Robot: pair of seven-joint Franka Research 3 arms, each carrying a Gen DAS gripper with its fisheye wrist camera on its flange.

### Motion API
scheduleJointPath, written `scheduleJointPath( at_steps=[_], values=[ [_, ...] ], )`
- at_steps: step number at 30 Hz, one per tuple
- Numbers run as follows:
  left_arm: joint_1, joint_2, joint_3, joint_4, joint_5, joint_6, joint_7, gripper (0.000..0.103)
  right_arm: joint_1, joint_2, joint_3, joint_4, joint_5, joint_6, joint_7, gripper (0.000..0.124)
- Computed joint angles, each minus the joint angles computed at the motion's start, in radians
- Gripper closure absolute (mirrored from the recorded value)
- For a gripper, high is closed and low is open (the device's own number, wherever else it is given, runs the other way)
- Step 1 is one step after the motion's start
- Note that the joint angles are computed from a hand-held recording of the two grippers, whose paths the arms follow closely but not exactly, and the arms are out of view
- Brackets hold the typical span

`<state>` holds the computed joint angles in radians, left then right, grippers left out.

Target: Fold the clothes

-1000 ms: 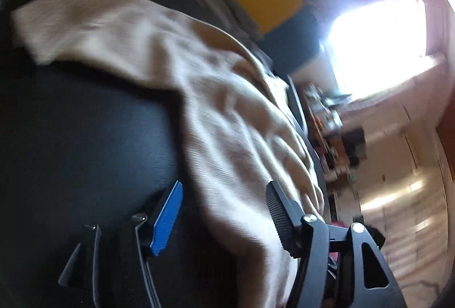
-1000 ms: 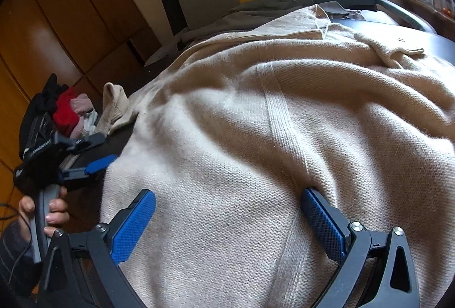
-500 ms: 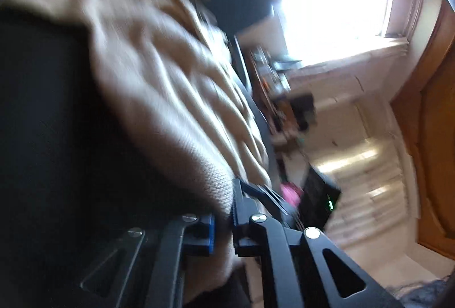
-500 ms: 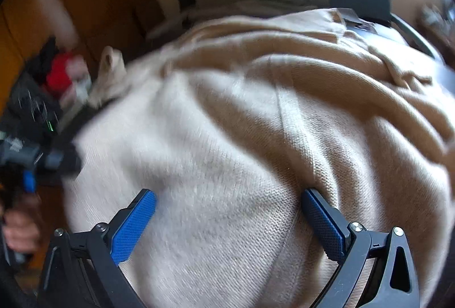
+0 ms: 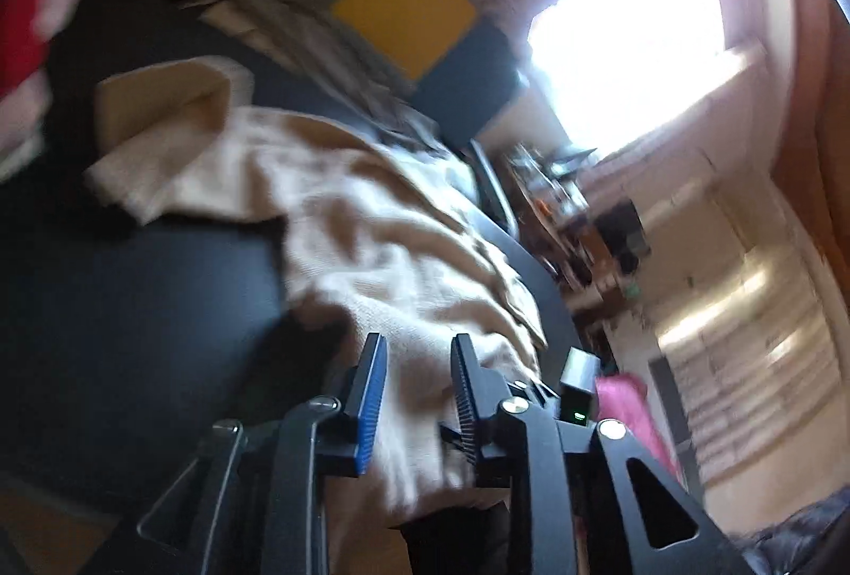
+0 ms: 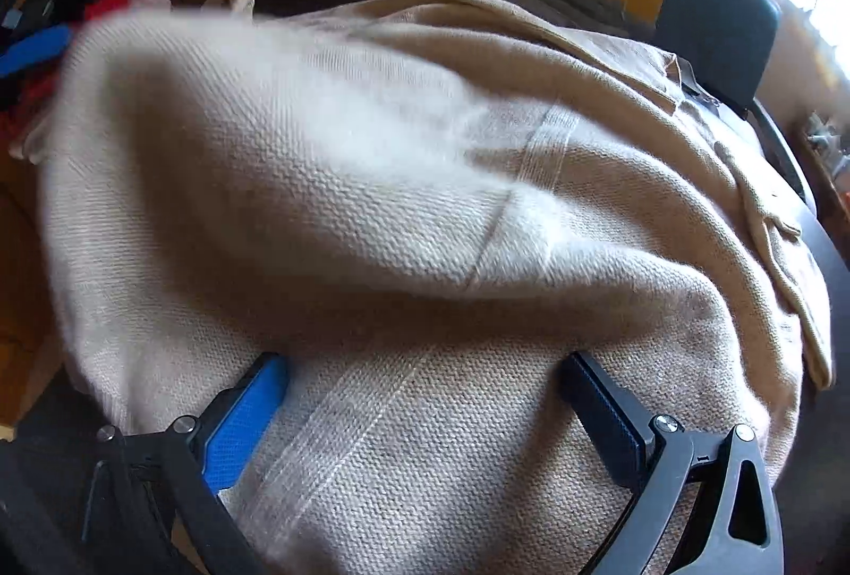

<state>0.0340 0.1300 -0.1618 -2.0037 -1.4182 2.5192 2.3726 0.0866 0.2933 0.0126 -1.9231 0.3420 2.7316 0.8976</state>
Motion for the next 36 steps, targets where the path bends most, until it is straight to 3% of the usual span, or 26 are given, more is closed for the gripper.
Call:
scheduleJointPath(
  at_steps=[2,4,10,16,19,21,26,28,31,33,36],
  values=[
    [-0.011,0.002,0.006,-0.026,0.091,0.063,-0.129,0.075,-0.018,-0.006,0.013,-0.009,0.031,0.002,-0.040,0.021],
    [-0.004,0.037,0.009,-0.027,0.154,0.057,-0.197,0.069,-0.025,-0.012,0.019,-0.013,0.052,-0.006,-0.065,0.021],
    [0.062,0.184,-0.049,0.084,-0.040,-0.081,-0.126,0.047,-0.044,-0.035,0.023,-0.027,0.119,-0.043,-0.135,0.021],
    [0.072,0.331,-0.126,0.231,-0.106,-0.283,-0.103,0.044,-0.062,-0.057,0.009,-0.041,0.166,-0.086,-0.183,0.021],
    [0.096,0.338,-0.155,0.221,-0.119,-0.418,-0.051,0.048,-0.073,-0.085,0.004,-0.076,0.200,-0.087,-0.219,0.021],
    [0.105,0.292,-0.154,0.169,-0.150,-0.438,0.003,0.049,-0.083,-0.094,0.003,-0.094,0.241,-0.075,-0.250,0.021],
    [0.130,0.083,-0.073,-0.037,-0.189,-0.501,0.118,0.050,-0.071,-0.089,-0.005,-0.098,0.258,-0.039,-0.233,0.021],
    [0.120,0.021,-0.037,-0.090,-0.218,-0.474,0.144,0.050,-0.070,-0.083,-0.004,-0.094,0.265,-0.026,-0.222,0.021],
    [0.070,-0.059,0.002,-0.137,-0.223,-0.256,0.126,0.049,-0.072,-0.078,-0.003,-0.089,0.266,-0.017,-0.217,0.021],
    [0.022,-0.042,0.005,-0.110,-0.195,-0.105,0.073,0.049,-0.073,-0.075,-0.003,-0.087,0.266,-0.014,-0.215,0.021],
    [-0.044,0.038,-0.019,-0.004,-0.116,0.047,-0.006,0.049,-0.058,-0.081,-0.014,-0.093,0.224,-0.013,-0.158,0.021]
  ],
)
